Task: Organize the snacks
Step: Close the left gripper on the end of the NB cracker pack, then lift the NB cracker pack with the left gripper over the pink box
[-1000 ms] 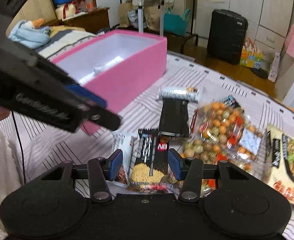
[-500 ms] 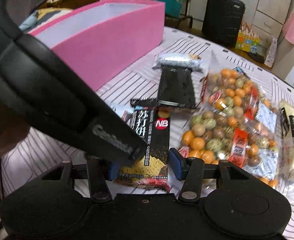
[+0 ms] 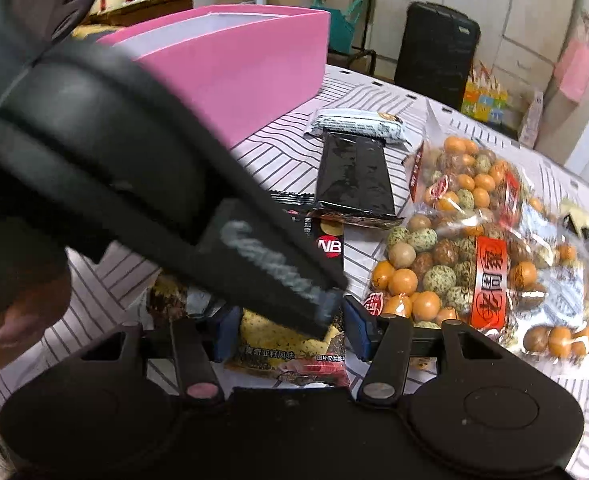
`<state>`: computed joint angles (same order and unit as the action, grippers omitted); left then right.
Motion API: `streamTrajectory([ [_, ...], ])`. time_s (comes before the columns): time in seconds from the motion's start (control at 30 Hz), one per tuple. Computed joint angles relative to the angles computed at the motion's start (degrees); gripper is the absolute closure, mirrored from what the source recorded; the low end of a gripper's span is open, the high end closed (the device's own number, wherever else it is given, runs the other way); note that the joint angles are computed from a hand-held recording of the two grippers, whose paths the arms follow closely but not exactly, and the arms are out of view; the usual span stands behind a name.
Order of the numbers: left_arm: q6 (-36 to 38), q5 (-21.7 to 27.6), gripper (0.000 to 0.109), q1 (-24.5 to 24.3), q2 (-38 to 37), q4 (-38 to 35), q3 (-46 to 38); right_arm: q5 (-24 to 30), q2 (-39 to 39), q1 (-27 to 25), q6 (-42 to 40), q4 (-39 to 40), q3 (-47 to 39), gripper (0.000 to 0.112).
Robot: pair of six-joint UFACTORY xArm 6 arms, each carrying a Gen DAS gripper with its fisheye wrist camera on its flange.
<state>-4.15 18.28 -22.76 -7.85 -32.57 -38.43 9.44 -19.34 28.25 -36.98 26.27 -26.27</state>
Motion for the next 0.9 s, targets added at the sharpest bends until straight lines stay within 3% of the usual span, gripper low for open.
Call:
streamTrajectory([
  [0.2,3.5,1.8,0.07,0.5,-1.0,-2.3,-0.2,3.8,-3.1,-0.8,12.5,-10.3,0.2,0.058],
  [0.4,5.1,8.6,0.071,2.2,-4.0,-2.7,-1.1,13.3,-6.9,-2.3,15.1,-9.1,-2.2,0.058],
  [0.6,-0.2,16.1,0.071,2.3,-8.5,4.4,-2.0,22.5,-12.9,-3.4,17.4,-9.5,-3.0,0.058],
  [0.9,-4.1,18.5,0.071,1.0,-18.3,8.1,0.7,27.0,-22.8,-2.6,21.2,-14.7,-2.2,0.058],
])
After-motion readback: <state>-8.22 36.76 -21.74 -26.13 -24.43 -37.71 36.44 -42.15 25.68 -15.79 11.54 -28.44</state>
